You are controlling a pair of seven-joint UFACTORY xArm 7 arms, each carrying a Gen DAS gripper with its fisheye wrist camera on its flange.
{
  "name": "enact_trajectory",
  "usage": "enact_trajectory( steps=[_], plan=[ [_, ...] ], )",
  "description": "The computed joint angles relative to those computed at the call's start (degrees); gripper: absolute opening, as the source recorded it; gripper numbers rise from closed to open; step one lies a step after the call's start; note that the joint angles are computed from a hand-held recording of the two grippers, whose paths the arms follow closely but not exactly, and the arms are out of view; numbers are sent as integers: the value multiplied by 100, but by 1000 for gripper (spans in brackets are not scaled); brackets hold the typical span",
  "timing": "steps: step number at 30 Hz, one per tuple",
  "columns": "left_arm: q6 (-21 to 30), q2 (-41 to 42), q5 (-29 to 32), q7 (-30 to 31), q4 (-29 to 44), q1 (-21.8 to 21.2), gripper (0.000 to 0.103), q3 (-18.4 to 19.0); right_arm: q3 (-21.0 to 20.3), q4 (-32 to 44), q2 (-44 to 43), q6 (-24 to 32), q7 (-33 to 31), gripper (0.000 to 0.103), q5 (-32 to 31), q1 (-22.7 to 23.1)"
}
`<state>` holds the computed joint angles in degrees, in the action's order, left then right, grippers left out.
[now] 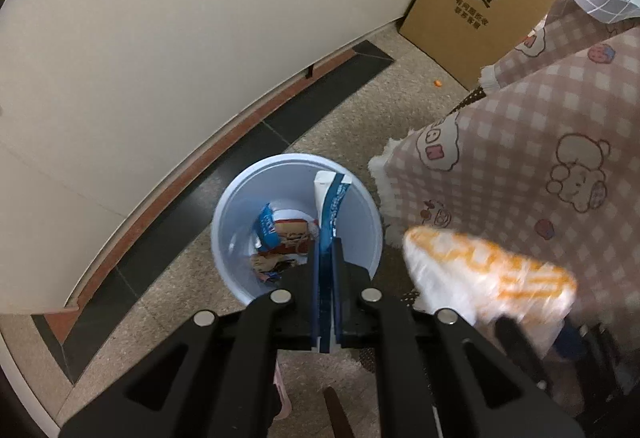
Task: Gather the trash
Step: 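Open the left tool to drop the paper strip into the bin, then open the right tool to drop the plastic bag into the bin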
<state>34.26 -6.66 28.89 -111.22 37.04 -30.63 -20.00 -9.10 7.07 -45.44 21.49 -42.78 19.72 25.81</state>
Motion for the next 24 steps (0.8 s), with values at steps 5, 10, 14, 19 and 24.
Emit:
enact_trajectory(
  steps=[5,10,14,19,24],
  plan=[
    [-452,347,-294,471,66,137,13,289,9,71,388,-268,73,33,52,121],
    [-512,284,-330,266,-178,155,57,306,154,-23,370,-313,324,33,38,204],
    [-541,13,-497,143,-447,127,58,216,149,21,598,-438,446,33,67,397],
    [-102,-468,-740,-138,-685,78,61,-43,118,247,1084,-668,605,35,254,837],
    [761,-1095,-993,-445,-773,-3,63,-309,-101,624,1491,-655,510,43,703,1270]
  ],
)
